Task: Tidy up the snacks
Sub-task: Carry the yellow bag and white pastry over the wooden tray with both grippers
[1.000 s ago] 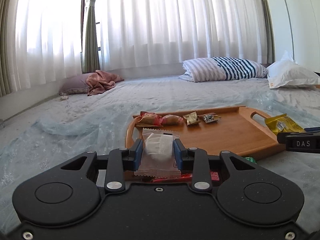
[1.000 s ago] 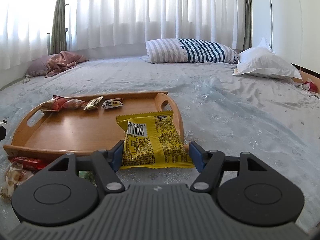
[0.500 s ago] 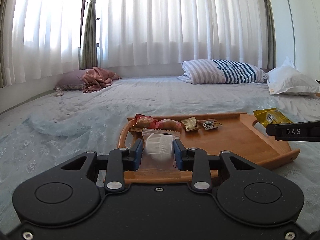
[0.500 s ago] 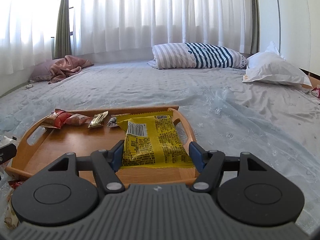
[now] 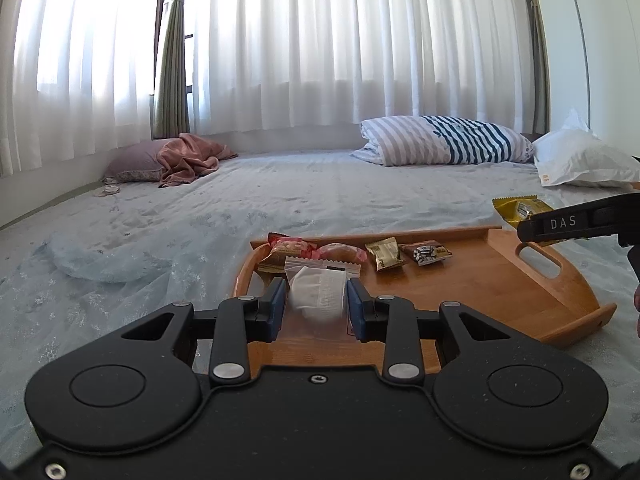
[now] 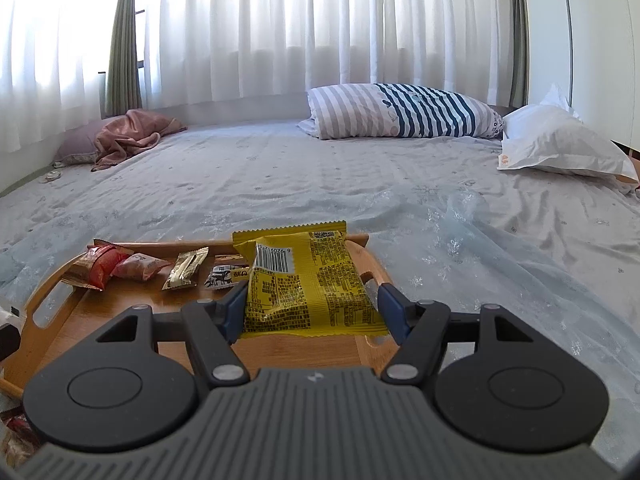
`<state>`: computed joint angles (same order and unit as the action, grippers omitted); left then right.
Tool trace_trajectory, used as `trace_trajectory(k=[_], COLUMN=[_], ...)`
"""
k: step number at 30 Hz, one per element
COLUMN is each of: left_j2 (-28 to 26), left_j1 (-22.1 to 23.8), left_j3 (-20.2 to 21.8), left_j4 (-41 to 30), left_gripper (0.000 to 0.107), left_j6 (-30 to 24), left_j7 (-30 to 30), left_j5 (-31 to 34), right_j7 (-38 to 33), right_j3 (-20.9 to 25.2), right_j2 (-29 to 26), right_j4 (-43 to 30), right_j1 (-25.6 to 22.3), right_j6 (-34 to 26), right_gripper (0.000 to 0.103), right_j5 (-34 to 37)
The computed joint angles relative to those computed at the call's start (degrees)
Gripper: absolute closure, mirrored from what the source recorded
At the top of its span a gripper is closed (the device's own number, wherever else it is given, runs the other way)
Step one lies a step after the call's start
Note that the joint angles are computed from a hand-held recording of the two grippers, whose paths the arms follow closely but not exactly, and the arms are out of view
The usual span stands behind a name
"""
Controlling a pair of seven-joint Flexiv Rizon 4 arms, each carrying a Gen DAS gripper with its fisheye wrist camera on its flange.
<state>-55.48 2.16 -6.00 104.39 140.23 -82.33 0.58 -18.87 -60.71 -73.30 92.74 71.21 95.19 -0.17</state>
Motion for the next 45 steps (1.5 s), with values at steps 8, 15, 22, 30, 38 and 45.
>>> trace_trajectory(k=[8, 15, 22, 30, 38, 45], left_j2=[-1.5, -2.6, -3.4, -4.1, -4.4, -4.0], left_j1=[0.9, 0.8, 0.6, 0.1, 0.7, 1.4], left_j3=[-0.9, -0.7, -0.4, 0.0, -0.7, -1.3], left_j4=[-3.7, -5.9, -7.3, -8.4, -9.3, -8.7], left_gripper=[0.075, 0.075, 0.075, 0.075, 0.076, 0.076], left_j6=[-3.2, -4.1, -4.6, -4.1, -6.0, -6.9], left_j7=[-0.8, -0.5, 0.3, 1.2, 1.6, 1.5], left_j5=[0.7, 0.0, -0.9, -1.4, -0.5, 0.5], right_j7=[2.0, 3.4, 6.0, 9.2, 12.1, 7.7], right_j3=[0.8, 3.9, 7.9, 12.3, 18.0, 28.5], right_j2=[-0.2, 1.3, 2.6, 3.5, 4.2, 4.3], right_j4=[-3.9, -8.2, -11.8, -16.4, -20.7, -28.2], right_j1=[-3.2, -7.5, -11.9, -17.0, -22.0, -29.2], right_j6=[-1.4, -4.8, -7.4, -10.3, -14.8, -19.6], right_gripper=[0.034, 0.034, 0.034, 0.034, 0.034, 0.034], right_j5=[-1.6, -6.6, -12.1, -18.7, -24.2, -30.0])
